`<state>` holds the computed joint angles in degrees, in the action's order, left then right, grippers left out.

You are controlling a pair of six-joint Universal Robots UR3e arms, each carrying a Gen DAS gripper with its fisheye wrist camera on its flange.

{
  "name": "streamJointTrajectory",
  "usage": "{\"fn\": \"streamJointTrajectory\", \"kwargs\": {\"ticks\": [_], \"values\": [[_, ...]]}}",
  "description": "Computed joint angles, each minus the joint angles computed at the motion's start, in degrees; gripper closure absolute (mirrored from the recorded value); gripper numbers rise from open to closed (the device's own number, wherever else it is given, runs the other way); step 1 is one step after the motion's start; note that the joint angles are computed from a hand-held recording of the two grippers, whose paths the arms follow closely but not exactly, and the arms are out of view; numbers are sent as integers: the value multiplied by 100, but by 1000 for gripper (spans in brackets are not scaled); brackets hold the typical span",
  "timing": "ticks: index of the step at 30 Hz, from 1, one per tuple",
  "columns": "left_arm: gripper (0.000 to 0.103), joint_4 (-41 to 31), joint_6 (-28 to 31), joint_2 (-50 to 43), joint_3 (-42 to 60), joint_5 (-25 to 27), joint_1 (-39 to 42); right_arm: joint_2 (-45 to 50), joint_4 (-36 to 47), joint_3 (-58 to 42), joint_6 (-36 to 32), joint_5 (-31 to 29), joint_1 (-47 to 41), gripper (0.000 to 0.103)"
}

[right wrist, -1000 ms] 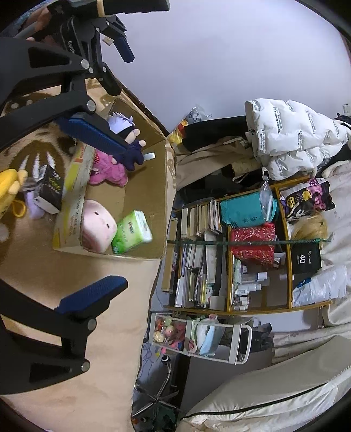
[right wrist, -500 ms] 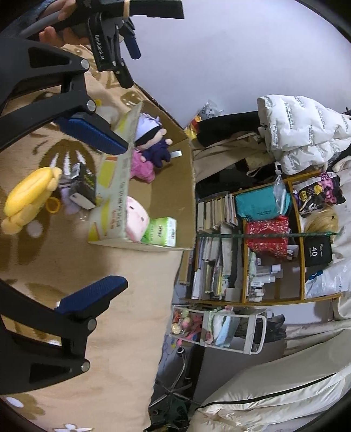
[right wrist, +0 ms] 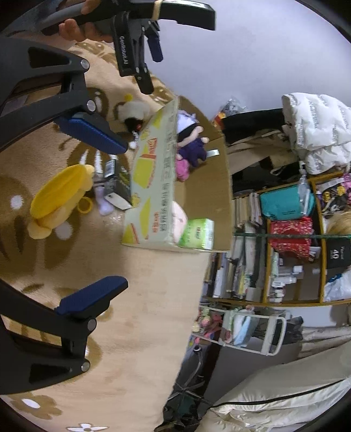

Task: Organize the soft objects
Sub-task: 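Close the left gripper on the white chick while the right grips the yellow plush, then lift the chick and yellow plush and carry both over the box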

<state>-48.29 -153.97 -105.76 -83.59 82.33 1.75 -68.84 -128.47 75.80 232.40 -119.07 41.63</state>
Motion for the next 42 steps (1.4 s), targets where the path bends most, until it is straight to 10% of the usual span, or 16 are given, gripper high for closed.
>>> {"fn": "streamJointTrajectory", "kwargs": {"ticks": [10, 16, 20, 24, 32, 42], "values": [[7, -690, 91, -732, 762, 265, -241, 402, 48, -45, -308, 833, -155, 10], [7, -1149, 26, -1398, 1530, 423, -364, 495, -65, 100, -454, 1295, -359, 32], [7, -1527, -57, -1890, 2126, 494, -407, 480, -140, 162, -560, 1363, -409, 71], [8, -1775, -95, -2164, 2410, 495, -451, 406, -251, 338, -553, 1490, -522, 75], [62, -1876, -4, -2207, 2386, 229, -418, 381, -272, 348, -601, 1513, -496, 80], [67, -1192, 56, -1400, 1279, 115, -342, 216, -336, 500, -421, 1321, -440, 86]]}}
